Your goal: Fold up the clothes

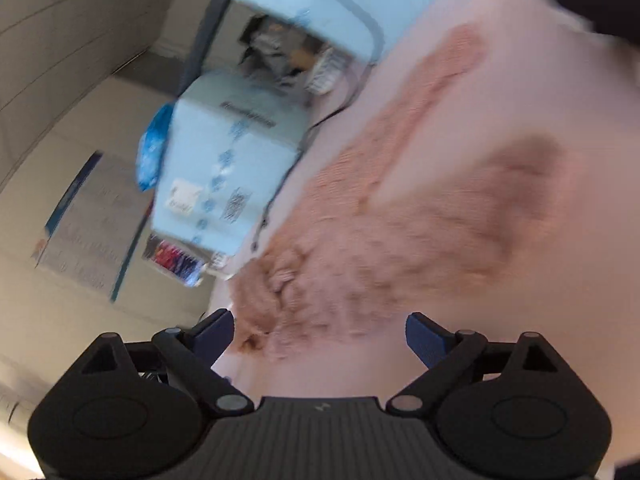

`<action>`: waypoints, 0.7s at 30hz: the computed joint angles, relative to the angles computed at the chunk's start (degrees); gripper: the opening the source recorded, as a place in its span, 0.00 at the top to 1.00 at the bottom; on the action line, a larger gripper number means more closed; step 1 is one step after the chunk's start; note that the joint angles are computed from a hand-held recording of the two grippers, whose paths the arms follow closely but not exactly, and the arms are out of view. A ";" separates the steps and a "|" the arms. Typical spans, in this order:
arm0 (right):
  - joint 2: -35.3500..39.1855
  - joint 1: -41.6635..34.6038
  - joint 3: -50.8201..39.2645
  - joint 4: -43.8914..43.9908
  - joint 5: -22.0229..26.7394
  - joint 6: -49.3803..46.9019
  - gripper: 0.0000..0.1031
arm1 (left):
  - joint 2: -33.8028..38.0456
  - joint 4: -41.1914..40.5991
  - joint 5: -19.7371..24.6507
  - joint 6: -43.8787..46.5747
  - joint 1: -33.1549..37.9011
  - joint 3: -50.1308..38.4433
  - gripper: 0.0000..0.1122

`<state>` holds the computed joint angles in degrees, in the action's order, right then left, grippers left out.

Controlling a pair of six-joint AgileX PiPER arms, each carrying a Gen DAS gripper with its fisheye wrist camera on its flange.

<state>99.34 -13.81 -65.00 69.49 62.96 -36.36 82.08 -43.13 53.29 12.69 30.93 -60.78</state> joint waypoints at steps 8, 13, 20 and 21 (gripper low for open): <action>0.77 3.56 2.33 6.78 -13.16 -2.16 0.05 | 7.68 -2.01 0.51 2.64 -5.99 -6.34 0.08; 0.87 8.42 4.01 15.92 -22.74 -9.13 0.29 | 10.71 -2.01 -2.68 0.67 -9.00 -9.24 0.09; 4.77 8.41 6.47 25.81 -20.16 -20.55 0.89 | 10.10 -11.69 -7.00 13.70 -7.85 -3.90 0.68; 3.20 8.61 8.51 29.26 -21.74 -25.37 0.89 | 10.64 -12.00 -6.90 13.59 -7.36 -3.86 0.75</action>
<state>102.54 -5.20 -56.48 98.75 41.22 -61.73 92.72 -55.13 46.39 26.28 23.57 -64.65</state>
